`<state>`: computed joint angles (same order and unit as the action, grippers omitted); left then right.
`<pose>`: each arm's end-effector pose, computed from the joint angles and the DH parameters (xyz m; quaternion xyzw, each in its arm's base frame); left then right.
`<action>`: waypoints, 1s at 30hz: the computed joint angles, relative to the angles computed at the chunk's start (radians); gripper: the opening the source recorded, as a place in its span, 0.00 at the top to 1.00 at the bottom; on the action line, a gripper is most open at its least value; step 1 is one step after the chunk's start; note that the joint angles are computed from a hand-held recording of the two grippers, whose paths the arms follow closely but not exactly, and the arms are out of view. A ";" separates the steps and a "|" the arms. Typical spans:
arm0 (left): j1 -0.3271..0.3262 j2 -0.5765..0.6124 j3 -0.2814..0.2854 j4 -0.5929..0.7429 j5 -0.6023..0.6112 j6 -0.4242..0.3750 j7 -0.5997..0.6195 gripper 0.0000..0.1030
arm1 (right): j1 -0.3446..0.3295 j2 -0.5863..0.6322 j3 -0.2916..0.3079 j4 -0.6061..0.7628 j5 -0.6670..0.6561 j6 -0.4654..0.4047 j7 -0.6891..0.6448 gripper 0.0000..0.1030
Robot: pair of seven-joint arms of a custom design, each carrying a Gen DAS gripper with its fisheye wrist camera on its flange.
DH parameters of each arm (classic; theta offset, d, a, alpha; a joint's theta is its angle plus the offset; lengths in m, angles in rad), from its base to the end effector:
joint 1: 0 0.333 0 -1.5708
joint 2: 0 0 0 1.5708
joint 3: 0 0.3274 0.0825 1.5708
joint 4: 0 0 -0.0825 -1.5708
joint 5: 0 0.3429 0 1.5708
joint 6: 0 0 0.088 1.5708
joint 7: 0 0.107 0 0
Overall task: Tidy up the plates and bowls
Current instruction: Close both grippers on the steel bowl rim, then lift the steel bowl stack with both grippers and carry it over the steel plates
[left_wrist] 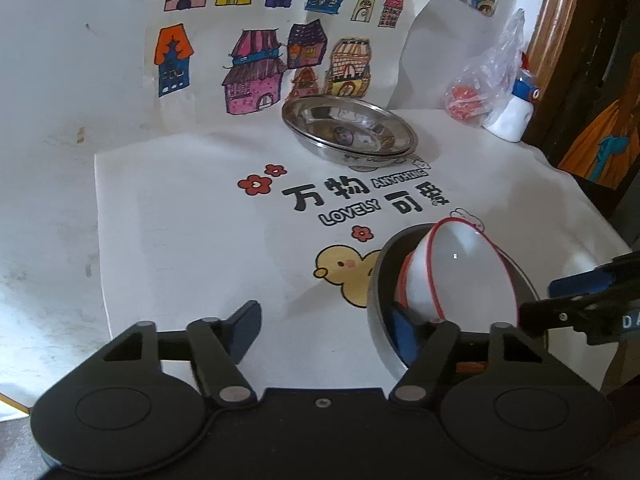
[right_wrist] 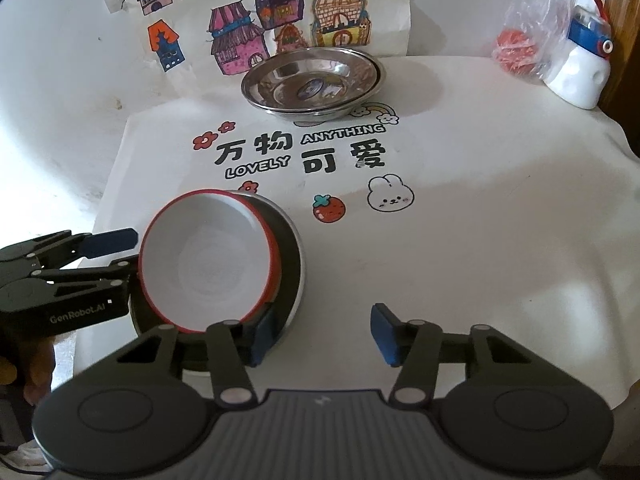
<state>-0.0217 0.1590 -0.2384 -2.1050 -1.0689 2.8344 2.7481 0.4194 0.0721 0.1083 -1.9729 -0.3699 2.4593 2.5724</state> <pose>0.5579 -0.0964 0.4252 -0.4813 0.7888 -0.3604 0.1275 0.4949 0.2870 0.5081 -0.5998 0.7614 -0.1433 0.1999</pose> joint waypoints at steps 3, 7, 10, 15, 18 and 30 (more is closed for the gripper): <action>0.004 -0.004 -0.005 0.001 -0.029 -0.016 0.031 0.46 | -0.001 0.003 0.000 0.003 0.016 -0.003 -0.001 0.45; 0.001 -0.008 0.001 0.005 -0.044 -0.041 0.043 0.61 | -0.001 0.012 0.001 0.022 0.039 -0.026 -0.013 0.46; -0.001 -0.009 0.007 0.010 -0.046 -0.066 0.043 0.72 | -0.003 0.017 0.002 0.035 0.083 -0.029 -0.033 0.56; -0.009 -0.010 0.013 0.016 -0.018 -0.089 0.020 0.86 | -0.007 0.035 0.001 0.071 0.159 -0.056 -0.073 0.66; -0.011 -0.007 0.016 0.023 0.004 -0.100 0.001 0.91 | -0.008 0.042 -0.002 0.081 0.189 -0.061 -0.082 0.69; -0.009 -0.005 0.011 0.025 0.023 -0.096 -0.014 0.91 | -0.006 0.077 -0.010 0.108 0.239 -0.051 -0.093 0.86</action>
<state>-0.0303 0.1539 -0.2276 -2.0801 -1.0463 2.7383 2.7336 0.4133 0.1491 0.0978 -1.8652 -0.1307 2.4080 2.4794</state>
